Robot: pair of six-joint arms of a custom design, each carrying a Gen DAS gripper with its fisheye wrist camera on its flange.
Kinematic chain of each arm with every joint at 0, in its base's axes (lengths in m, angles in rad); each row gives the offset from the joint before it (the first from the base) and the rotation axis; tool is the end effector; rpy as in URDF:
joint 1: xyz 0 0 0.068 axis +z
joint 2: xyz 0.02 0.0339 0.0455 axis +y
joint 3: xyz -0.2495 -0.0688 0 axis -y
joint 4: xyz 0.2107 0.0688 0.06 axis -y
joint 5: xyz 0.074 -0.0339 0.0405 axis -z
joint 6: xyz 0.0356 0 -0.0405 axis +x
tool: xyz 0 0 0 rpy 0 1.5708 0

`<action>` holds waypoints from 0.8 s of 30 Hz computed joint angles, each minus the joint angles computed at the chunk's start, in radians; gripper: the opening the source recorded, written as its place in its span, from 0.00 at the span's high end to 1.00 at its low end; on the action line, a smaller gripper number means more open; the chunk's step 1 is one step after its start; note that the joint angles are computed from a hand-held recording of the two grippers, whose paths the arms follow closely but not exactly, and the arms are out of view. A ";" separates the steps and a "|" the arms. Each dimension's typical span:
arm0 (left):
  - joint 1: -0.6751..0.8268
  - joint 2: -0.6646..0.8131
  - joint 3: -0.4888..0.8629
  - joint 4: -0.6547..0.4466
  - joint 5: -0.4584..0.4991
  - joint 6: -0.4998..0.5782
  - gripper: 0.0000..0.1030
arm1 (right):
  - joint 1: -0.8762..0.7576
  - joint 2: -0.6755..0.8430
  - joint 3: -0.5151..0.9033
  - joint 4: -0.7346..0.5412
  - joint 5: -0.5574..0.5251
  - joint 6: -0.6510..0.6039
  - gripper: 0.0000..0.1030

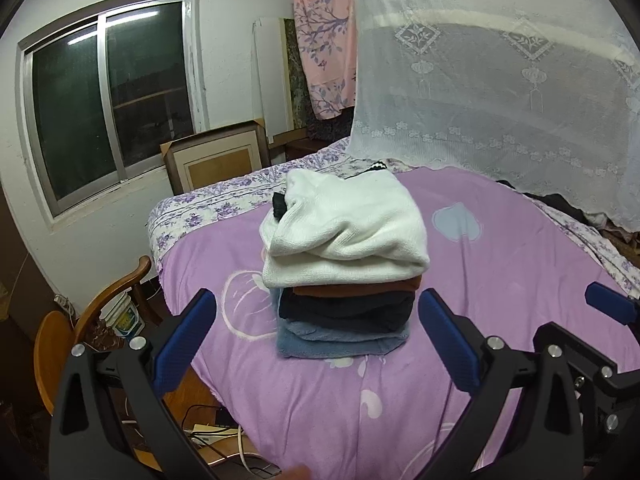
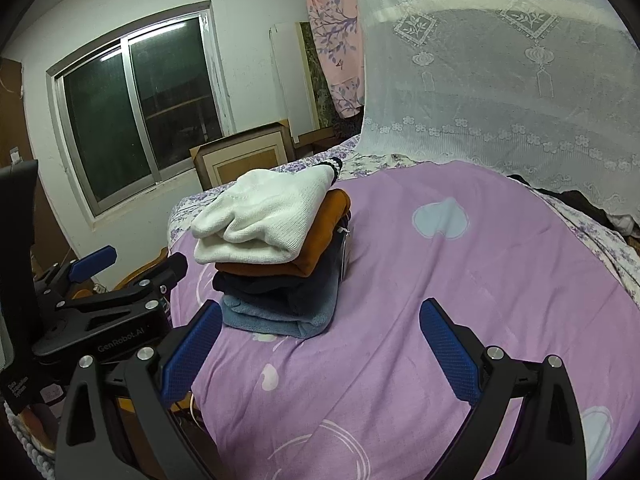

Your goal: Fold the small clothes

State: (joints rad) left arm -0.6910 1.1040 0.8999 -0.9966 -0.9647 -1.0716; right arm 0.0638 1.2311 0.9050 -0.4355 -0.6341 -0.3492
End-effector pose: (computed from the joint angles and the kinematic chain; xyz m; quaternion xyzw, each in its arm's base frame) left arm 0.1422 -0.0796 0.2645 -0.2485 0.8389 0.1643 0.4555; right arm 0.2282 0.0357 0.2672 -0.2992 0.8297 0.2305 0.4110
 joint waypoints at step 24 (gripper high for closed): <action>-0.055 0.052 0.061 -0.058 -0.015 -0.062 0.04 | -0.067 -0.026 0.027 -0.053 -0.052 -0.034 0.03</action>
